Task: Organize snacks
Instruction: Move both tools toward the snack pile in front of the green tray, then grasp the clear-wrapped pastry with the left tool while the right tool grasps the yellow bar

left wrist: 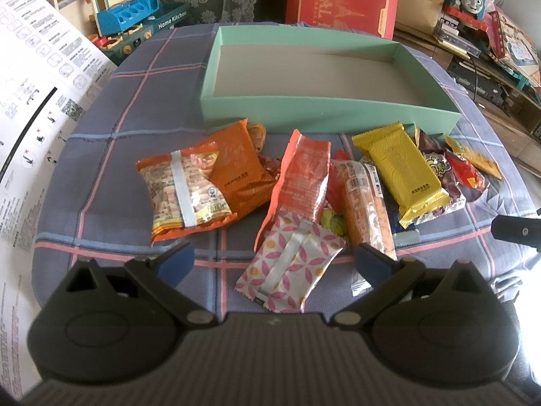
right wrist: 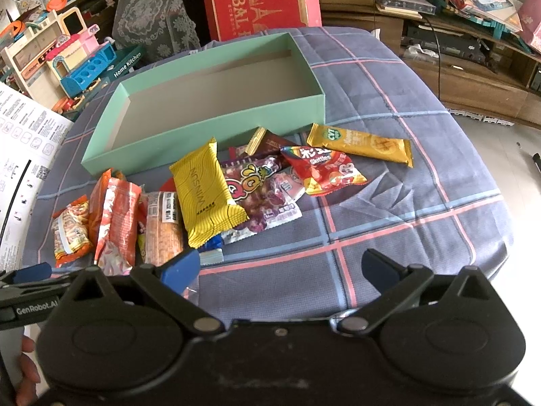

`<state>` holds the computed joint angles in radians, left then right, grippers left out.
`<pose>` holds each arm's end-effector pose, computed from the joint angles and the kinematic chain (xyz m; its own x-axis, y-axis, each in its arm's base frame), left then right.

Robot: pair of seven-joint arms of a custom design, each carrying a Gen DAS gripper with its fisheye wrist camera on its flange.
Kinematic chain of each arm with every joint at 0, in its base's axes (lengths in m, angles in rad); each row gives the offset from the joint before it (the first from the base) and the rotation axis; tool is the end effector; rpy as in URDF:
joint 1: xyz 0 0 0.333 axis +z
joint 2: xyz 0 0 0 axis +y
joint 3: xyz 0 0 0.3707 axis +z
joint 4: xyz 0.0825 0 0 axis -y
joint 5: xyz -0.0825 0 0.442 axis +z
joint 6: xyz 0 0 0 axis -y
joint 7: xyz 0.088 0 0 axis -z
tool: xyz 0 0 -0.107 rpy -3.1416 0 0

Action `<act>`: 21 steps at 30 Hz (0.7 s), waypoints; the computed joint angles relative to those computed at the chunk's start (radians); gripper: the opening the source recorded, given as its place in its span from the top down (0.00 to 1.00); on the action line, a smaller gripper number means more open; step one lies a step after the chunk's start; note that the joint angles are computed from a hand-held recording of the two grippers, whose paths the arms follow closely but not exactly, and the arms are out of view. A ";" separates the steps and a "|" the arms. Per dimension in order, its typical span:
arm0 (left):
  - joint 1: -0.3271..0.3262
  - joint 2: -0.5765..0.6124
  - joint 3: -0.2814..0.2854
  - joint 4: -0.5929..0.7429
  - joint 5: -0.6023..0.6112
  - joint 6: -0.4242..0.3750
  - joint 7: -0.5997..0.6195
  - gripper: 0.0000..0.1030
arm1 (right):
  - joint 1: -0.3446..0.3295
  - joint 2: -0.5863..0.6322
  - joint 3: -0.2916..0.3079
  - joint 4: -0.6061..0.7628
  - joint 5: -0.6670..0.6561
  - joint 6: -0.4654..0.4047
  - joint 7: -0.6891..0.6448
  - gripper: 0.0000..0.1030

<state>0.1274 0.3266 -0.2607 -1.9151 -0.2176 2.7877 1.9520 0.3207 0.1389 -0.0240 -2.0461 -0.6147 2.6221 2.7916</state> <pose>0.7206 -0.0708 0.4073 -0.3041 -0.9514 0.0496 -0.8034 0.2281 -0.5500 0.6313 0.2075 0.4382 -0.4029 -0.9084 -0.1116 -0.7393 0.3949 -0.5454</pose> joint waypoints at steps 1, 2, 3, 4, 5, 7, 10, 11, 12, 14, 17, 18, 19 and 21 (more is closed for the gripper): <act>0.000 0.001 0.000 0.001 0.000 -0.004 0.000 0.00 | -0.002 0.002 0.000 0.000 0.005 0.006 -0.005 0.00; 0.000 0.002 -0.001 0.003 0.000 -0.008 0.002 0.00 | -0.004 0.003 0.001 -0.001 0.013 0.014 -0.012 0.00; 0.002 0.003 -0.005 0.005 -0.003 -0.013 0.008 0.00 | -0.006 0.005 0.001 -0.002 0.022 0.021 -0.020 0.00; 0.004 0.006 -0.008 0.009 -0.006 -0.018 0.016 0.00 | -0.008 0.006 0.001 -0.003 0.033 0.031 -0.031 0.00; 0.007 0.008 -0.014 0.012 -0.013 -0.023 0.027 0.00 | -0.008 0.009 -0.001 -0.003 0.036 0.037 -0.033 0.00; 0.015 0.016 -0.029 0.026 -0.035 -0.035 0.058 0.00 | -0.006 0.014 -0.007 -0.002 0.036 0.046 -0.033 0.00; 0.031 0.032 -0.062 0.050 -0.092 -0.052 0.124 0.00 | -0.006 0.020 -0.019 0.000 0.029 0.060 -0.033 0.00; 0.030 0.040 -0.066 0.063 -0.104 -0.066 0.135 0.00 | -0.006 0.022 -0.023 0.001 0.022 0.066 -0.029 0.00; 0.025 0.050 -0.066 0.078 -0.111 -0.082 0.138 0.00 | -0.005 0.024 -0.028 0.002 0.014 0.073 -0.024 0.00; 0.009 0.073 -0.060 0.113 -0.114 -0.121 0.131 0.00 | -0.005 0.029 -0.037 0.005 -0.008 0.088 -0.017 0.00; -0.021 0.099 -0.050 0.147 -0.098 -0.143 0.116 0.01 | -0.003 0.037 -0.045 0.011 -0.025 0.095 -0.019 0.00; -0.030 0.104 -0.048 0.151 -0.089 -0.143 0.114 0.02 | 0.001 0.039 -0.051 0.012 -0.041 0.095 -0.007 0.00; -0.033 0.108 -0.051 0.154 -0.084 -0.144 0.120 0.04 | 0.006 0.040 -0.058 0.012 -0.067 0.092 0.014 0.00; -0.041 0.116 -0.055 0.157 -0.073 -0.144 0.134 0.09 | 0.003 0.042 -0.060 0.011 -0.078 0.086 0.021 0.00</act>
<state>0.0866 0.4425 -0.3160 -1.7581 -0.2905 2.6435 2.0863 0.3242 0.1808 -0.0839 -2.0354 -0.6924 2.7085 2.8124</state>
